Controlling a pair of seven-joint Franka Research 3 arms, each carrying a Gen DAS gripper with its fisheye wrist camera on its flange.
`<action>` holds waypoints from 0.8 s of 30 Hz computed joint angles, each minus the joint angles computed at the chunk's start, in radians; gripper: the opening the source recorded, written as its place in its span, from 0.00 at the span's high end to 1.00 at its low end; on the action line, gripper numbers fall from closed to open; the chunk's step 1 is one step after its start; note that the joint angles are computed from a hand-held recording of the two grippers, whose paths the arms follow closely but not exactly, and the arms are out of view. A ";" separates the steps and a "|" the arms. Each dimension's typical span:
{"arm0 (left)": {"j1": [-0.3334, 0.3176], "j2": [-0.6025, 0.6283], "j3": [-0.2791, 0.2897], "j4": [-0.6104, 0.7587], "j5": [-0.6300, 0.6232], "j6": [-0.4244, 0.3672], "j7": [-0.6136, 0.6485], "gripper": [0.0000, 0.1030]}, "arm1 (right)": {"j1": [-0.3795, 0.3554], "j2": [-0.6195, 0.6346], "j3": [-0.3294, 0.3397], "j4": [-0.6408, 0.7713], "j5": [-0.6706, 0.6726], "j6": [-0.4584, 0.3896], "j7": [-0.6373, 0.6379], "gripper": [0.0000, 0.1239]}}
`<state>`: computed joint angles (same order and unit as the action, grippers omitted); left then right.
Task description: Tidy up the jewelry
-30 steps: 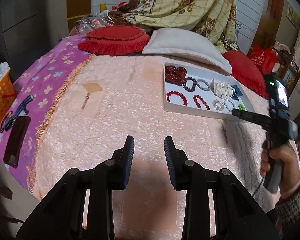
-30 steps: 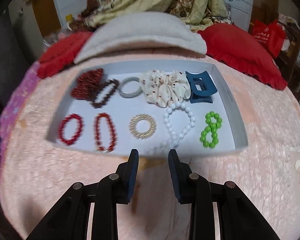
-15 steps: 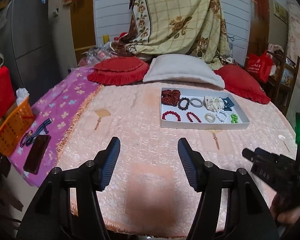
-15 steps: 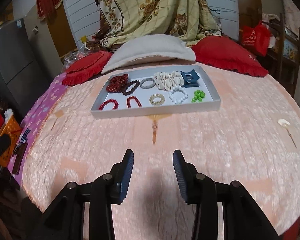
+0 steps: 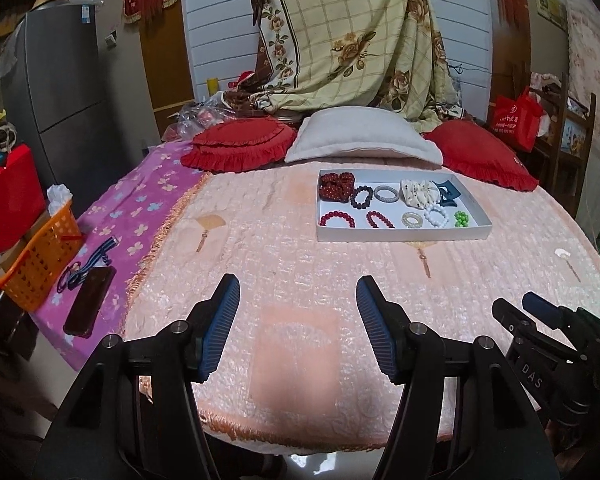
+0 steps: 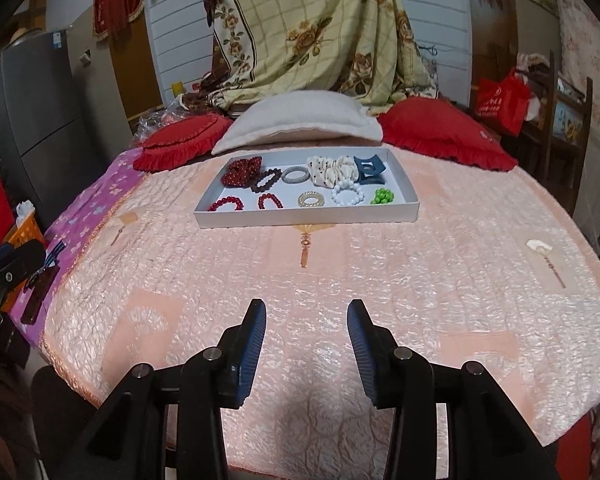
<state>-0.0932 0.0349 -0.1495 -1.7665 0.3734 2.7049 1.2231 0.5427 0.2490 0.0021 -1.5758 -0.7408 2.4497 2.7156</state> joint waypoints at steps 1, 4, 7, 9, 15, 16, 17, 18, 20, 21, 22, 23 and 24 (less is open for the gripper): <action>-0.001 -0.005 0.000 -0.006 0.006 0.001 -0.005 0.41 | 0.004 -0.006 -0.002 -0.007 -0.010 -0.002 0.008 0.67; -0.003 -0.016 -0.003 -0.019 0.009 0.004 -0.005 0.41 | 0.006 -0.021 0.000 -0.021 -0.033 -0.008 0.028 0.67; -0.005 -0.027 -0.005 -0.033 0.025 0.007 -0.011 0.41 | 0.007 -0.036 0.005 -0.032 -0.064 -0.016 0.054 0.67; -0.005 -0.034 -0.005 -0.043 0.028 0.010 -0.010 0.41 | 0.005 -0.045 0.009 -0.039 -0.084 -0.021 0.067 0.67; -0.005 -0.045 -0.007 -0.060 -0.005 0.010 0.015 0.41 | 0.002 -0.061 0.026 -0.045 -0.139 -0.050 0.106 0.67; -0.005 -0.047 -0.007 -0.064 -0.010 0.011 0.018 0.41 | 0.000 -0.062 0.028 -0.045 -0.142 -0.054 0.110 0.67; -0.005 -0.048 -0.007 -0.066 -0.016 0.012 0.021 0.41 | 0.000 -0.063 0.031 -0.046 -0.146 -0.057 0.114 0.67; -0.005 -0.049 -0.007 -0.067 -0.022 0.012 0.026 0.41 | -0.001 -0.064 0.033 -0.046 -0.149 -0.059 0.117 0.67; -0.005 -0.049 -0.006 -0.069 -0.038 0.012 0.038 0.41 | -0.001 -0.065 0.036 -0.046 -0.161 -0.067 0.125 0.67; -0.005 -0.049 -0.006 -0.070 -0.051 0.012 0.045 0.41 | -0.001 -0.064 0.037 -0.045 -0.166 -0.071 0.128 0.67; -0.005 -0.050 -0.006 -0.072 -0.058 0.010 0.049 0.41 | 0.001 -0.064 0.038 -0.043 -0.175 -0.078 0.131 0.67; -0.005 -0.048 -0.006 -0.071 -0.069 0.007 0.055 0.41 | 0.002 -0.064 0.039 -0.042 -0.182 -0.083 0.133 0.67; -0.004 -0.047 -0.005 -0.070 -0.081 0.005 0.063 0.41 | 0.003 -0.063 0.040 -0.039 -0.187 -0.088 0.133 0.67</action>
